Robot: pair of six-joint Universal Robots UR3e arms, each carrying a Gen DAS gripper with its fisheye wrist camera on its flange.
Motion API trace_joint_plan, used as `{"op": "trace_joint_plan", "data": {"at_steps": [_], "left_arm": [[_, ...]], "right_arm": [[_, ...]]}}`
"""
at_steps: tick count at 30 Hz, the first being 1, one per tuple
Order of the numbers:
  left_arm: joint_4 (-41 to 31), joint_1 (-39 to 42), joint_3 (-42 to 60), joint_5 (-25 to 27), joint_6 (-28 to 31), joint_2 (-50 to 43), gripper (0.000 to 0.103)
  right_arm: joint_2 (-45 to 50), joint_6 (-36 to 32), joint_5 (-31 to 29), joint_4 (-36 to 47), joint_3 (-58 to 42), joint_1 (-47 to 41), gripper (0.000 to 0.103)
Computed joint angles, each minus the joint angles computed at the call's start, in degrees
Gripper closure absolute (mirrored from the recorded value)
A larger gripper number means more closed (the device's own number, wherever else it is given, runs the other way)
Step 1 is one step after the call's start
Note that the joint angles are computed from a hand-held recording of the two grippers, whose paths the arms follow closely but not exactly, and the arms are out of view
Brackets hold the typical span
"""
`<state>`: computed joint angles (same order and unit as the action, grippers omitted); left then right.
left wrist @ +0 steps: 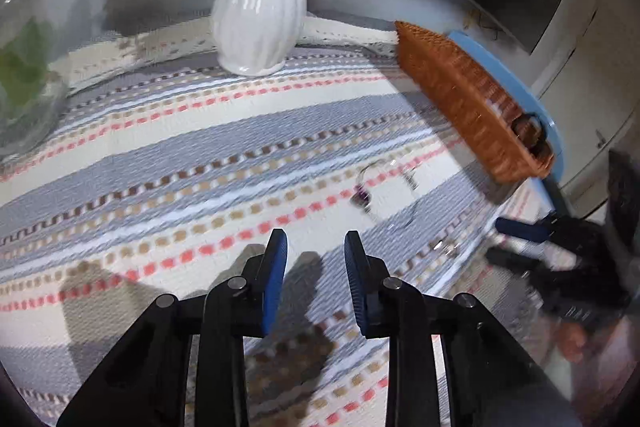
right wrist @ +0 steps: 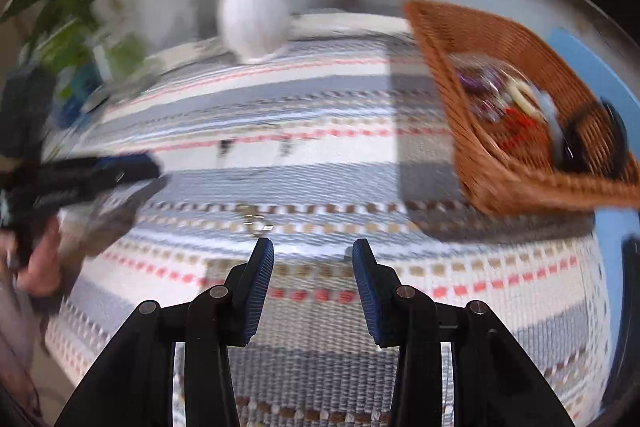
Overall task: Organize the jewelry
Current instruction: 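Grasp the purple-bead wire earring with the left tool while the right tool grasps the gold charm, then carry the earring and gold charm into the basket and open both tools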
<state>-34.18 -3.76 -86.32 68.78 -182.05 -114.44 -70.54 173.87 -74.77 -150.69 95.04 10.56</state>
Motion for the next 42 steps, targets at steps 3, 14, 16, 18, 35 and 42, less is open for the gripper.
{"op": "trace_joint_plan", "data": {"at_steps": [3, 14, 16, 18, 35, 42], "left_arm": [[-1.5, 0.4, 5.8, -4.2, -2.1, -4.7, 0.073], [4.5, -1.0, 7.1, -6.5, -4.8, -9.8, 0.073], [3.9, -1.7, 7.6, -4.9, -4.4, -9.8, 0.073], [2.1, -3.1, 9.3, -2.3, -3.7, -10.0, 0.073], [2.1, -8.4, 14.0, 9.1, -2.3, -11.7, 0.094], [6.6, -6.2, 7.1, 4.6, -2.5, -3.6, 0.094]], "right_arm": [[2.6, -3.7, -0.8, 2.4, -4.5, 1.7, 0.061], [10.1, -9.8, -0.2, 3.2, -13.0, 5.7, 0.061], [11.2, -10.1, 0.0, 3.5, -14.3, 6.0, 0.062], [12.7, -10.0, -0.8, 4.2, -16.4, 6.4, 0.067], [13.0, -8.6, -3.4, -4.5, -12.4, 7.7, 0.093], [3.6, -5.4, 1.7, -9.2, -0.9, 2.5, 0.092]]}}
